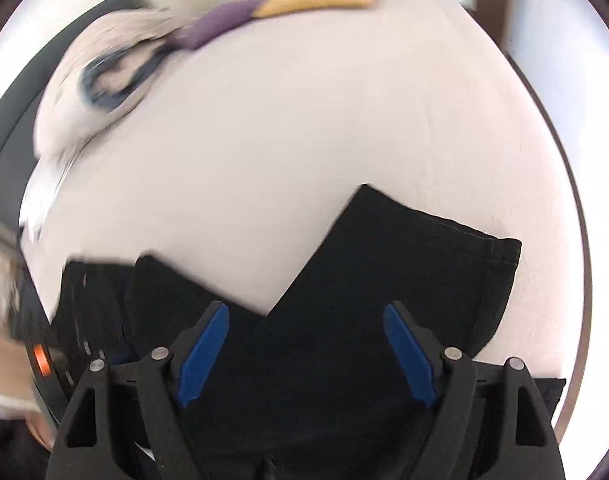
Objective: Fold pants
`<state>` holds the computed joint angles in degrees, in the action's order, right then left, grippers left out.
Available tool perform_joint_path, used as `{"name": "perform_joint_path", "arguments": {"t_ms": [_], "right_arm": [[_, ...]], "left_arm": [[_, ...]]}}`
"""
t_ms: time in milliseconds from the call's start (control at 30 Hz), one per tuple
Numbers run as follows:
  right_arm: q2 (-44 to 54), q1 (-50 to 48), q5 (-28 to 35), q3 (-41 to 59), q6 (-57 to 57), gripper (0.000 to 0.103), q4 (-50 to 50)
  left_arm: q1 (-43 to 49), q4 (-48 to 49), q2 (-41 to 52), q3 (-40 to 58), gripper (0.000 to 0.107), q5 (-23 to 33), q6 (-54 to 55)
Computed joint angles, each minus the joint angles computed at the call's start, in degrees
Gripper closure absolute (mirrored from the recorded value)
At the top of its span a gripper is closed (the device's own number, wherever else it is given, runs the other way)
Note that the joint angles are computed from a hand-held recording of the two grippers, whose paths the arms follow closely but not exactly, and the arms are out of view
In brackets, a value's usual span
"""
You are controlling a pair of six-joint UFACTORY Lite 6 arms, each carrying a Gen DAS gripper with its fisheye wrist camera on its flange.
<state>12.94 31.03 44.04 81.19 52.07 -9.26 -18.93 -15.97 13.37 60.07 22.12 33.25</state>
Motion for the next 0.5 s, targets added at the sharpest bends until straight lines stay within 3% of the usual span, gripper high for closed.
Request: {"name": "perform_joint_path", "arguments": {"t_ms": [167, 400, 500], "right_arm": [[15.54, -8.76, 2.23, 12.97, -4.65, 0.021, 6.08], [30.89, -11.96, 7.98, 27.38, -5.78, 0.021, 6.85], [31.46, -12.35, 6.49, 26.06, -5.64, 0.033, 5.89]], "left_arm": [[7.60, -21.71, 4.02, 3.37, 0.086, 7.26, 16.31], [5.73, -20.61, 4.70, 3.52, 0.086, 5.40, 14.57], [6.53, -24.40, 4.51, 2.44, 0.086, 5.77, 17.50]]}}
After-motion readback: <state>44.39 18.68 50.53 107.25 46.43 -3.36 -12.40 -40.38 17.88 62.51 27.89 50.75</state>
